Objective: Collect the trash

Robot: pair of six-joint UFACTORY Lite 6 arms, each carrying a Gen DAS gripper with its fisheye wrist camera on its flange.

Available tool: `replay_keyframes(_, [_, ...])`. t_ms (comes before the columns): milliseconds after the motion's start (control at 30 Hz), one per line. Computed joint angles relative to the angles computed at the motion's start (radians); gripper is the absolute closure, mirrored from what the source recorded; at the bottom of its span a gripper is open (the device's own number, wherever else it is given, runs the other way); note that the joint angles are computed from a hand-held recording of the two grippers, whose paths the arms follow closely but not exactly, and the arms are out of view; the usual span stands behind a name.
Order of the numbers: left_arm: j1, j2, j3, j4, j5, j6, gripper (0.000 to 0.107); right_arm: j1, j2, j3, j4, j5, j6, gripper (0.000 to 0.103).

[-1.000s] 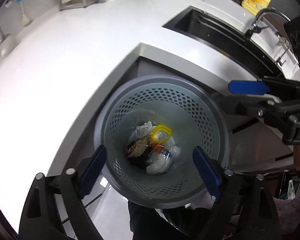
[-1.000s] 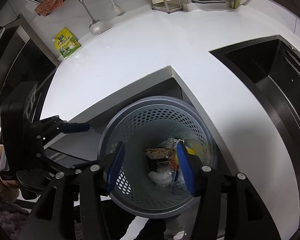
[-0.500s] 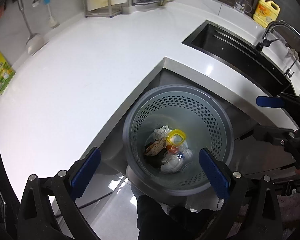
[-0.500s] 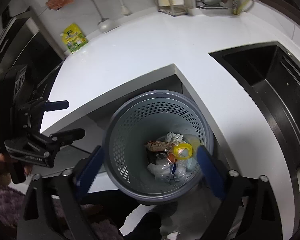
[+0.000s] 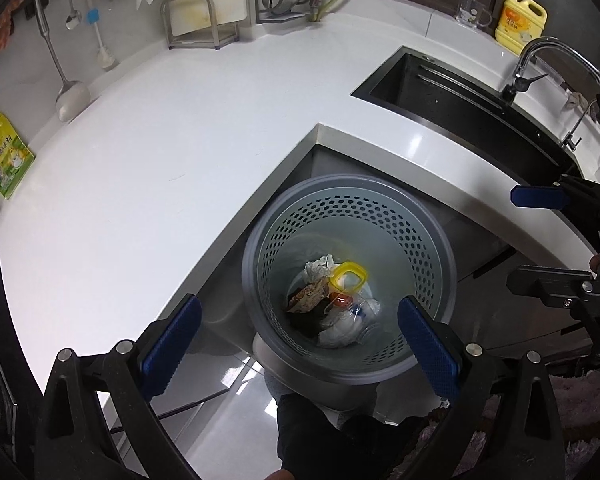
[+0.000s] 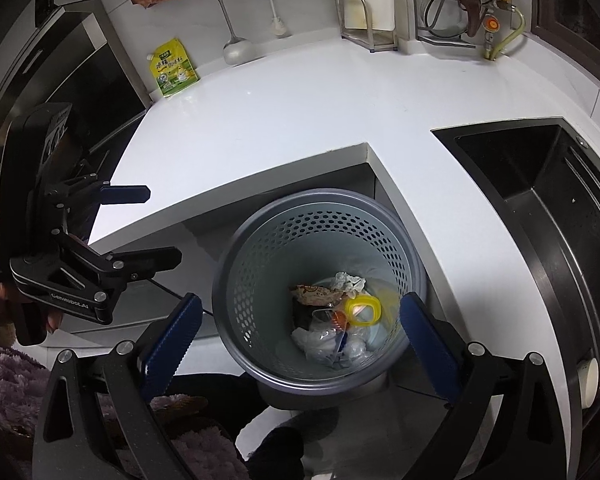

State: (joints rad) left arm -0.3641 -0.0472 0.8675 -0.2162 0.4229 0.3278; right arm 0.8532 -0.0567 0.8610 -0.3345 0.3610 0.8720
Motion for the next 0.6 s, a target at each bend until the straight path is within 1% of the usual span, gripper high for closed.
replay_keyframes(200, [-0.002, -0.004, -0.001, 0.008, 0.001, -0.013, 0.011, 0.017, -0.028, -0.021, -0.019, 0.011, 0.038, 0.009])
replay_keyframes(367, [-0.005, 0.005, 0.004, -0.015, 0.010, 0.001, 0.011, 0.015, -0.037, -0.029, -0.015, 0.010, 0.034, 0.009])
replay_keyframes(600, [-0.012, 0.004, 0.002, 0.005, 0.006, -0.023, 0.011, 0.018, -0.039, -0.029, -0.018, 0.015, 0.040, 0.009])
